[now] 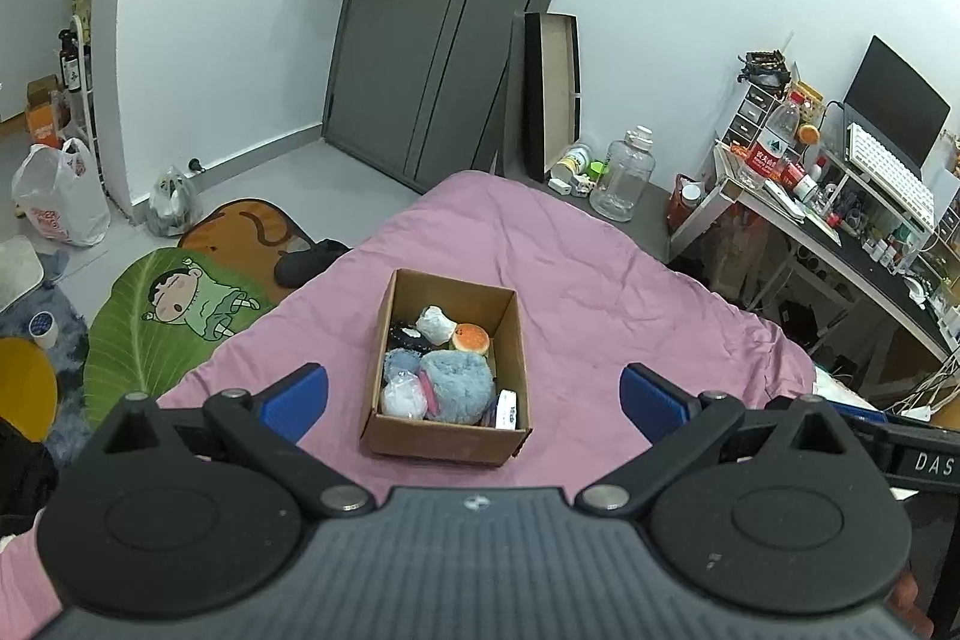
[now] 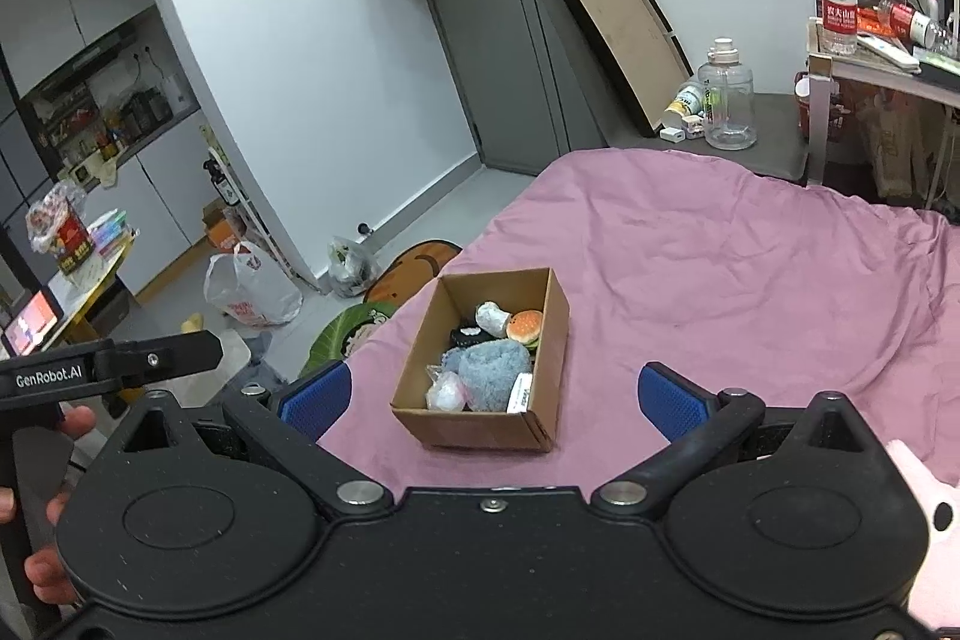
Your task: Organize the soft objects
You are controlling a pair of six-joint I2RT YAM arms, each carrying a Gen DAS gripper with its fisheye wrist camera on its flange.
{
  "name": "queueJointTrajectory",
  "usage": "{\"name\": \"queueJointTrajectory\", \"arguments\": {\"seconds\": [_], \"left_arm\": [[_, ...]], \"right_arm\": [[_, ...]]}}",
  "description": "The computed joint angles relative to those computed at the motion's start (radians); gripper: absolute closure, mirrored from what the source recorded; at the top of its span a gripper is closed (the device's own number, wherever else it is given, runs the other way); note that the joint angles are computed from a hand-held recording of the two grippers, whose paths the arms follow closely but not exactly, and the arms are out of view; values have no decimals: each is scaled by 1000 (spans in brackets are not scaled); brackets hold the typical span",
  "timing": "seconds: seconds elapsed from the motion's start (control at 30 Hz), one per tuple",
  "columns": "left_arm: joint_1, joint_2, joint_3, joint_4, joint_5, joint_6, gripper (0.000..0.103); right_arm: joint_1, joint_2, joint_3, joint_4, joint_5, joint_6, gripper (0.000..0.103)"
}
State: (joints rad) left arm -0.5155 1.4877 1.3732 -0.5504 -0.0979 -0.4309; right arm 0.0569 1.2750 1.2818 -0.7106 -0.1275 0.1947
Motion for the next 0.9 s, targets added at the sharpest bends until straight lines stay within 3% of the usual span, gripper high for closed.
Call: {"name": "queueJointTrajectory", "arguments": {"seconds": [0.9], "left_arm": [[-89, -223, -204, -23, -97, 12, 0]], "right_arm": [[152, -212, -164, -30, 153, 96, 0]]}}
